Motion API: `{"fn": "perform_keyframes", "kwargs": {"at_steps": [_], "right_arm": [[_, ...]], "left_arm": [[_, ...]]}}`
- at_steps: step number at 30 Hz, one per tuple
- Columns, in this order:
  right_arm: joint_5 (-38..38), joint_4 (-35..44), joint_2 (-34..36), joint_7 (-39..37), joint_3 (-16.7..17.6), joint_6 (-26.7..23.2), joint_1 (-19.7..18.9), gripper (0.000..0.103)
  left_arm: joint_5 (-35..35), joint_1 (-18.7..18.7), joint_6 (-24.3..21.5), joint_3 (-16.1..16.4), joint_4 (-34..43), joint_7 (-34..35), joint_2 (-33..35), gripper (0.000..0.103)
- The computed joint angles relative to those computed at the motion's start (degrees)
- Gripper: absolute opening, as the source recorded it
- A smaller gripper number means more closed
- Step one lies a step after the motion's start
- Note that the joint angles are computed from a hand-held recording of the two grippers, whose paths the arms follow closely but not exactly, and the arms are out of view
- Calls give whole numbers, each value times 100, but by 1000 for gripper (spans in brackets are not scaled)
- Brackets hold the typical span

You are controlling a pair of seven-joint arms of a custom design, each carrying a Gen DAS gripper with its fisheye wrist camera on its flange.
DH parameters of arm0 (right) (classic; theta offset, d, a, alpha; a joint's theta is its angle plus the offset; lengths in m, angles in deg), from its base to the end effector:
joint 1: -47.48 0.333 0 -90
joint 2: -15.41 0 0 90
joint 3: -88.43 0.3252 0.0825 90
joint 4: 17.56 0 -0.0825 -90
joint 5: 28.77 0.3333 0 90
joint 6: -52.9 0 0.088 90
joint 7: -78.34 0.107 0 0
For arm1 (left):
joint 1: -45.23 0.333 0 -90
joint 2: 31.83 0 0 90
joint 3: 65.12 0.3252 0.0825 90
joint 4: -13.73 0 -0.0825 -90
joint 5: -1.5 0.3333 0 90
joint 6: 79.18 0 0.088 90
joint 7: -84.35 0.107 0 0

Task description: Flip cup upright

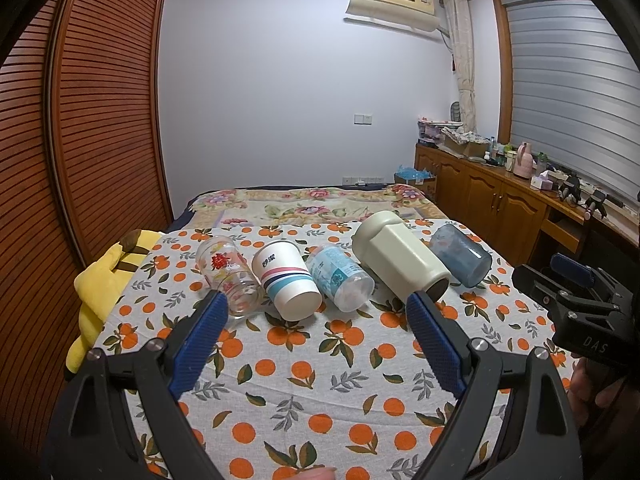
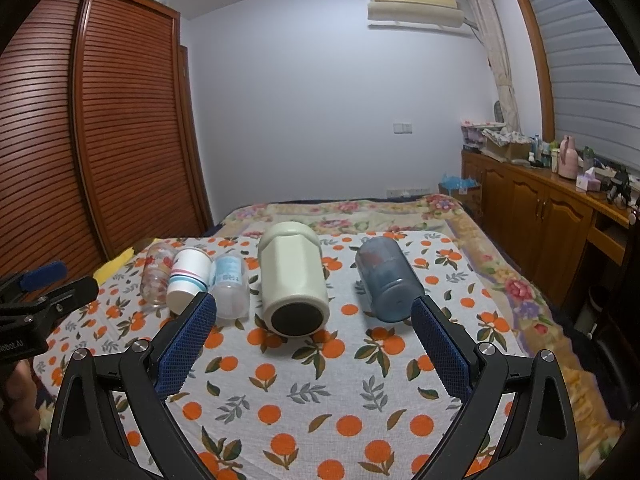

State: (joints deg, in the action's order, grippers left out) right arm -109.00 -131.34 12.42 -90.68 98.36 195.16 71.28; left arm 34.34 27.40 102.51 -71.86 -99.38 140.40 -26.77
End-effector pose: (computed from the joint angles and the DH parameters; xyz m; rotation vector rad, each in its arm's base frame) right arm 0.4426 0.3028 0.5719 -1.3272 1.6373 -1.0270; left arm 0.5005 -0.2800 0.5841 -1.2559 1.9200 -1.2130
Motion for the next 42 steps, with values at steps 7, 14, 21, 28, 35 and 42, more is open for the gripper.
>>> {"fn": "perform_keyframes", "kwargs": {"at_steps": [7, 14, 21, 28, 35, 42], "right_arm": [[-9, -3, 2, 6, -3, 7, 0, 99], [51, -14, 2, -57, -38, 63, -31, 99], [580, 76, 109, -767, -207, 347, -211, 99], [1663, 352, 358, -2130, -493, 802, -522, 98], [3318, 848, 850, -4080, -726, 913, -717, 93], [5204, 1519, 1491, -5990, -839, 626, -832, 91]], "left_arm": [[-48, 0, -30, -13, 36, 53, 1, 91], [-513, 132, -96, -238, 57, 526, 30, 91], [-1607, 285, -400, -607, 318, 1672, 302, 91], [-2075, 80, -767, -574, 960, 2267, 826, 91], [-2546, 97, -1148, -773, 1638, 2923, 1352, 91], [-3033, 134, -1511, -964, 2248, 3486, 1776, 91]]}}
